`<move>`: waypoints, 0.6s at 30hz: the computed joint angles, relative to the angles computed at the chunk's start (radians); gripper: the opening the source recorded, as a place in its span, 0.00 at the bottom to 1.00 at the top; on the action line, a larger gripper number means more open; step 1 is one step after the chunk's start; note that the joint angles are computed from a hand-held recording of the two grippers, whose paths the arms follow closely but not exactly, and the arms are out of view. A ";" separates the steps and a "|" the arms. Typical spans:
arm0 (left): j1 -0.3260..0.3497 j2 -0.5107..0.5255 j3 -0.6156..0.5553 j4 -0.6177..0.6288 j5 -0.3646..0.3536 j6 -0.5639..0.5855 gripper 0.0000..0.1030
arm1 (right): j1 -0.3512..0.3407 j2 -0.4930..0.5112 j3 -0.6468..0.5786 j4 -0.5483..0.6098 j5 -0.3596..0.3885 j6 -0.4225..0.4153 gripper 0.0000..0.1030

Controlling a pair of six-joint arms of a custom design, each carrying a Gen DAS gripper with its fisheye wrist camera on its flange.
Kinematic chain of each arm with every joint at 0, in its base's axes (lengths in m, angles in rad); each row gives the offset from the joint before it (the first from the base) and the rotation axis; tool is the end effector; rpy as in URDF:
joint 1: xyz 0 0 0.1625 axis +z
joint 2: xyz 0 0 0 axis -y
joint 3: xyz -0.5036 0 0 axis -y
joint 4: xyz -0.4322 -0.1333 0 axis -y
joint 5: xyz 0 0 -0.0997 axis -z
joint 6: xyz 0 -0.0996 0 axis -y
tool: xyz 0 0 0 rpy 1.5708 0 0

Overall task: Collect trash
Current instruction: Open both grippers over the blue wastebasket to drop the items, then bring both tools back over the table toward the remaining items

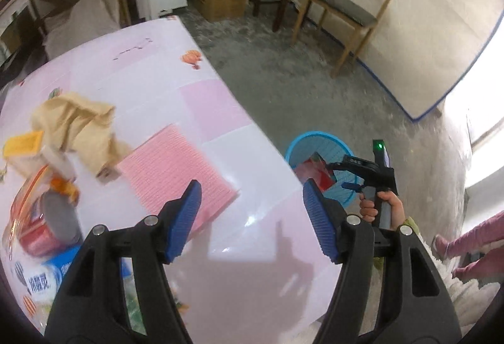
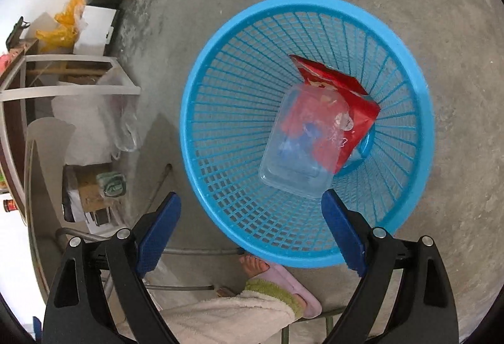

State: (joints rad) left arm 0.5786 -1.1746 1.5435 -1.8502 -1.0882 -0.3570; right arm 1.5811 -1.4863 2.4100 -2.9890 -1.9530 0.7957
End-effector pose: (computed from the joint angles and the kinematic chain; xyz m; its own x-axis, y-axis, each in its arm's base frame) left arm -0.4786 -0.5270 0.3745 -0.7127 0.5258 -0.4643 0.6242 0.7774 -0.0778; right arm 0.1006 -0.4337 0.2855 -0.6570 0.7459 -0.1093 0.6577 0.4963 -0.5666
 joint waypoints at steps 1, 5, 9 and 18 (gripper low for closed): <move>0.002 -0.018 0.012 -0.012 0.004 -0.003 0.61 | 0.013 -0.003 -0.004 0.011 -0.013 0.008 0.85; -0.002 -0.077 0.057 -0.064 0.022 -0.017 0.61 | 0.105 -0.020 -0.022 0.072 -0.098 0.036 0.85; -0.008 -0.147 0.106 -0.105 0.058 -0.019 0.61 | 0.275 0.001 -0.101 0.169 -0.256 0.050 0.85; -0.021 -0.305 0.195 -0.141 0.160 -0.041 0.64 | 0.585 0.151 -0.362 0.336 -0.520 -0.081 0.85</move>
State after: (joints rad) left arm 0.5573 -1.4798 1.7386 -1.9915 -0.9281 -0.3984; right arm 2.1659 -1.3357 2.0480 -2.6531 -2.4731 0.7148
